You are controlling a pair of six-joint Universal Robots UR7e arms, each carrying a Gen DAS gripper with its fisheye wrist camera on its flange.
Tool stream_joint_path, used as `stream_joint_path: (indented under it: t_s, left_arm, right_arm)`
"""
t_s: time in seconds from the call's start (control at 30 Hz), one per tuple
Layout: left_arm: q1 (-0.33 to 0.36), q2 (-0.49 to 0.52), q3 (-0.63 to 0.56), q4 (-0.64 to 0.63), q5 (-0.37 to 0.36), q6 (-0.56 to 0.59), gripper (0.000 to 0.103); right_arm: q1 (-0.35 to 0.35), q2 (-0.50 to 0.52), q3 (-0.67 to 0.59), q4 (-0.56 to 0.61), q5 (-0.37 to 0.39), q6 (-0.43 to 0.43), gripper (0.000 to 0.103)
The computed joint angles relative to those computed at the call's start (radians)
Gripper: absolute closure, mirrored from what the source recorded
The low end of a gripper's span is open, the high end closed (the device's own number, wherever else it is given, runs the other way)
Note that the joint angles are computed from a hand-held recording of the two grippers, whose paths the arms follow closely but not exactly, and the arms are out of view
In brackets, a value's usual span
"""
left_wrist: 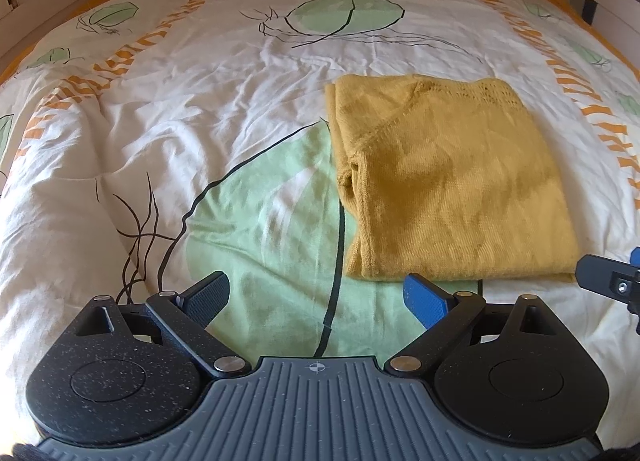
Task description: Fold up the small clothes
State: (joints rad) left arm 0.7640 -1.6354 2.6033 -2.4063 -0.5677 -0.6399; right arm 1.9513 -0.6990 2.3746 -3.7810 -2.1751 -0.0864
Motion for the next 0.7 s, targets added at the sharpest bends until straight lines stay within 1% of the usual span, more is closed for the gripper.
stream_joint_path:
  t_s: [0.7]
  left_arm:
    - [0.006, 0.000, -0.001, -0.014, -0.008, 0.013, 0.008]
  right_arm:
    - [0.001, 0.009, -0.008, 0.011, -0.001, 0.014, 0.001]
